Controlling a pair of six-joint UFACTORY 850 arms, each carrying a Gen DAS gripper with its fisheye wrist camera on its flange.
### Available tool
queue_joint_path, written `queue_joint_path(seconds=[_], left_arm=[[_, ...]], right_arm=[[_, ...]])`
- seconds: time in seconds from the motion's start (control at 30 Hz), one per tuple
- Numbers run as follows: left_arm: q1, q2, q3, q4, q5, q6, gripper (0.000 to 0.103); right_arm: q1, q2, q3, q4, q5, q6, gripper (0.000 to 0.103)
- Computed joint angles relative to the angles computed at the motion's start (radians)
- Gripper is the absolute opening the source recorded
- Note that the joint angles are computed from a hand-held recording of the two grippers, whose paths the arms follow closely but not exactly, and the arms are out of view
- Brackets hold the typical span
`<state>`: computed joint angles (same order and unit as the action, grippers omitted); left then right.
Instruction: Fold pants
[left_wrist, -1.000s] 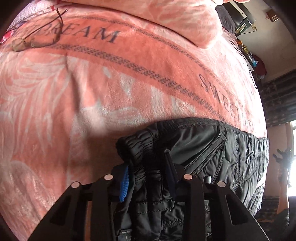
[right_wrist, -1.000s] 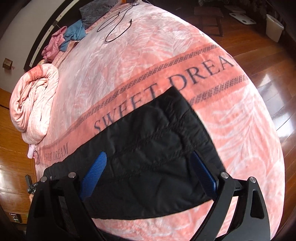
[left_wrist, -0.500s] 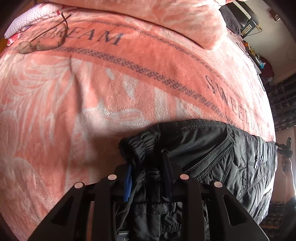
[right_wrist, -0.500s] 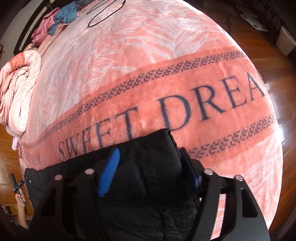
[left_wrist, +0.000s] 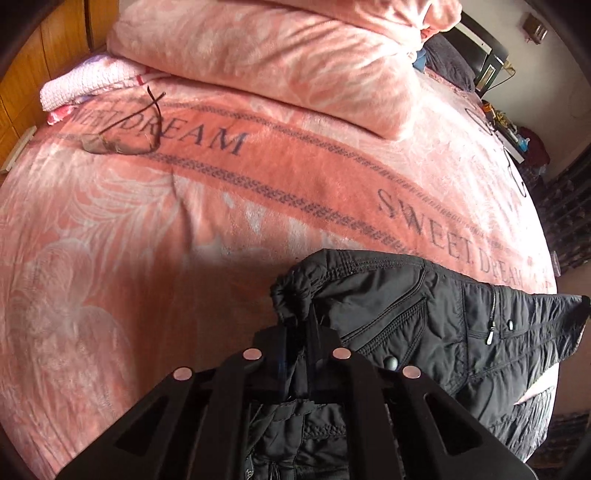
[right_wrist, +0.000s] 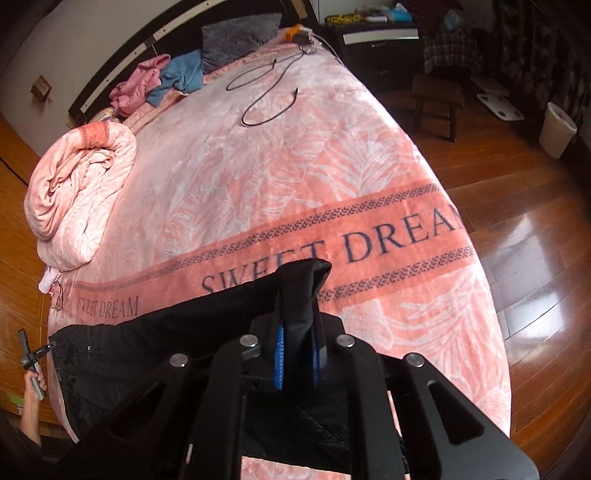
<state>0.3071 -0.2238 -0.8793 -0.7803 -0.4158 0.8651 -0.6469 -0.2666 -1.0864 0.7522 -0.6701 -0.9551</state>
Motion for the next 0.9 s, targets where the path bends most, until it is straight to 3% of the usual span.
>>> queue_joint_path(seconds=[0.17,0.33,0.67,0.9], left_arm=[[0.035,0.102,0.042,-0.124,-0.050,0.100,0.007],[0.103,0.235,0.117,-0.295,-0.147,0.310,0.007],[0.321,0.474,0.308,-0.355,-0.359,0.457,0.006],[0.493,0.547,0.416,-0.304,-0.461,0.510,0.007]], right_arm=[[-0.079,0.178,0.126,0.100,-0.023,-0.111,0.009],[-0.185,0.329,0.264,0.195,-0.062,-0.232,0.009],[-0.529,0.586,0.557,0.281,-0.196,-0.472,0.011],[-0.765,0.698,0.665,0.232,-0.303,-0.553,0.017]])
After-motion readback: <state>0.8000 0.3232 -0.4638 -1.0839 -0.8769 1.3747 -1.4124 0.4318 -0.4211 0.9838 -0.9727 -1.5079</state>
